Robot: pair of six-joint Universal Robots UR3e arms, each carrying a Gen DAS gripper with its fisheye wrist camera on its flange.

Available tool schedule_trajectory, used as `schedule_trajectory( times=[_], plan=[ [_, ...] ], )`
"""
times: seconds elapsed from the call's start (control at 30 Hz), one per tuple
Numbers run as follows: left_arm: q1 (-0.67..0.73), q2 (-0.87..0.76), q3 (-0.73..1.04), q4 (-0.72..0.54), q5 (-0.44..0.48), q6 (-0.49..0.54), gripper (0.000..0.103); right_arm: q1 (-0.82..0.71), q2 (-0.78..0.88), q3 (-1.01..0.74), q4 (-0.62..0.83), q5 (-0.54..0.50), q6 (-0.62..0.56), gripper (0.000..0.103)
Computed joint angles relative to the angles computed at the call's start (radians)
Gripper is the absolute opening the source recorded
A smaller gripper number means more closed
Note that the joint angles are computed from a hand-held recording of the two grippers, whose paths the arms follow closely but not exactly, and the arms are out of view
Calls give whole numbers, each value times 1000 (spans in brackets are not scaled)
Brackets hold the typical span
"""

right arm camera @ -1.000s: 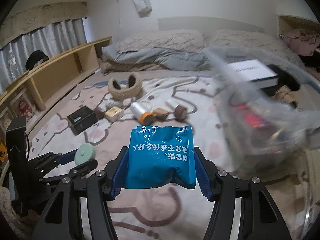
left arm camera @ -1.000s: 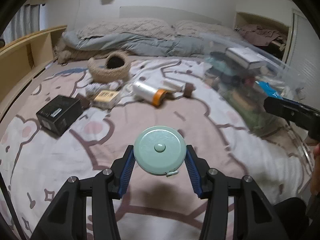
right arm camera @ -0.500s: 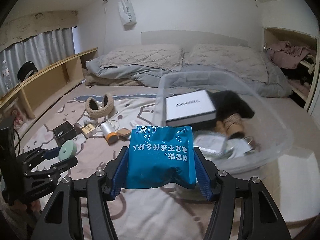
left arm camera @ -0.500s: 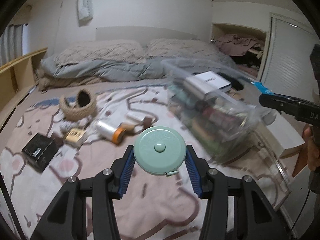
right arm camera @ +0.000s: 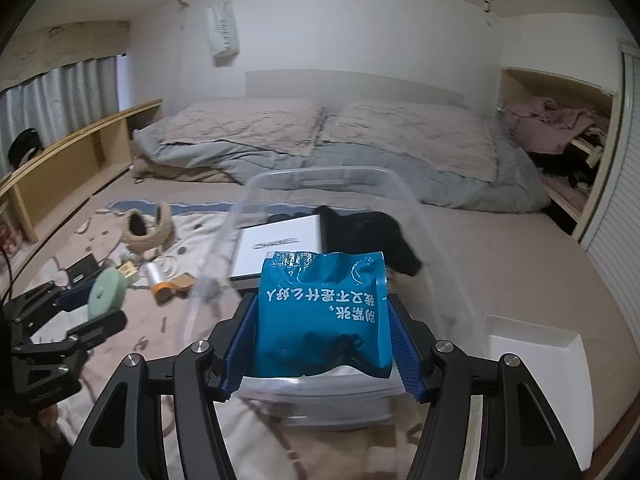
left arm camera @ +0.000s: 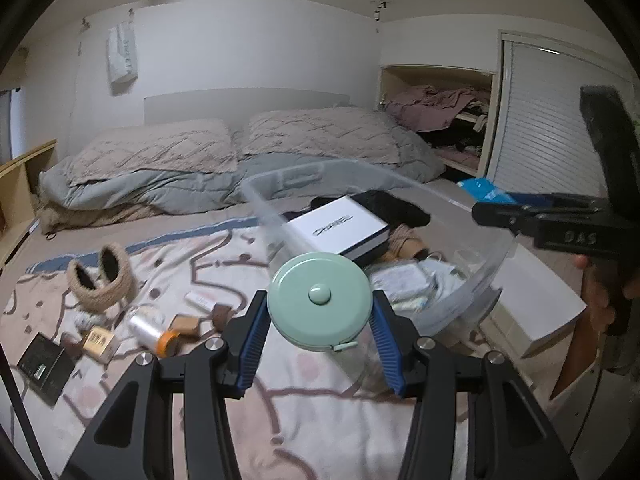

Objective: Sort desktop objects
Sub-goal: 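Lift and carry the tape measure and blue packet with both tools over the clear bin, then open the right tool to drop the blue packet into the bin while the left tool releases the tape measure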

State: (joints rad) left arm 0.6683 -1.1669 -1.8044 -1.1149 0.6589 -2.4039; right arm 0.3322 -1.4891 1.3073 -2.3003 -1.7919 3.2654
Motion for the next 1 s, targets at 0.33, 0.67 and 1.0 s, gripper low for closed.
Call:
schedule_trajectory(
  times=[0.33,0.67,1.0],
  plan=[
    [-241,-216,172,208,125,-254,50,-148,25,-27,37,75,-15,63],
    [-392,-382,297,302,253,-374,50,-147,156,-155,110,17,-20,64],
    [-429,-430,321,286,290,-395,50,-192,97,-91,99,63,-29,90]
  ],
)
